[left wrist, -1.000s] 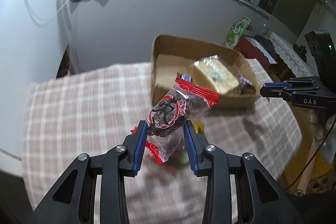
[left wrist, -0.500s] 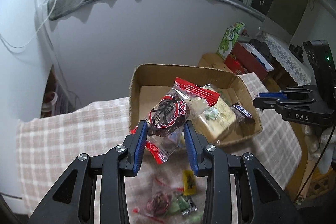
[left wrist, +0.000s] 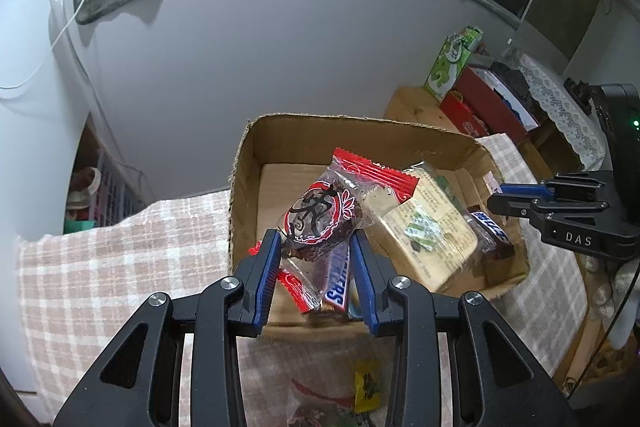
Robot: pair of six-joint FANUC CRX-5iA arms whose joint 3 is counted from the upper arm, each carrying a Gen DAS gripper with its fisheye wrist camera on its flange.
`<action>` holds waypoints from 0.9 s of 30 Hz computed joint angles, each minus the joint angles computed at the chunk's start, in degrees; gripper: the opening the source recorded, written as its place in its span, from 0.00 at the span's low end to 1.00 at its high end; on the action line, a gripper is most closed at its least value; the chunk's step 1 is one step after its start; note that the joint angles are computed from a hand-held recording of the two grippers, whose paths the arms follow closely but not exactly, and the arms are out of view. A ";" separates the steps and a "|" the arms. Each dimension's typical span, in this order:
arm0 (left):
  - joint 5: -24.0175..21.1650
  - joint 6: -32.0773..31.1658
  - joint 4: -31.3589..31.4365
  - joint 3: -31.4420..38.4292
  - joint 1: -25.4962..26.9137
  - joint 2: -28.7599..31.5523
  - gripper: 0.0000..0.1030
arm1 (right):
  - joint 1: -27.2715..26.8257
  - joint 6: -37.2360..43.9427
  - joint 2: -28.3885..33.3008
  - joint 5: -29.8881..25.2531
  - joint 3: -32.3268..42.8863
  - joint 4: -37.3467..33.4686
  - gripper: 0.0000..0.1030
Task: Organize snacks
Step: 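Carry both candies into the box and open both grippers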
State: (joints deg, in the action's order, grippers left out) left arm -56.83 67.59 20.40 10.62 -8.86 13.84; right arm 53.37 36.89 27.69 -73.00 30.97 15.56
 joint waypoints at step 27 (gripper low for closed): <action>-1.21 2.48 -2.38 1.34 -0.20 -0.83 0.34 | 0.78 -1.47 -0.25 0.99 -0.43 1.65 0.61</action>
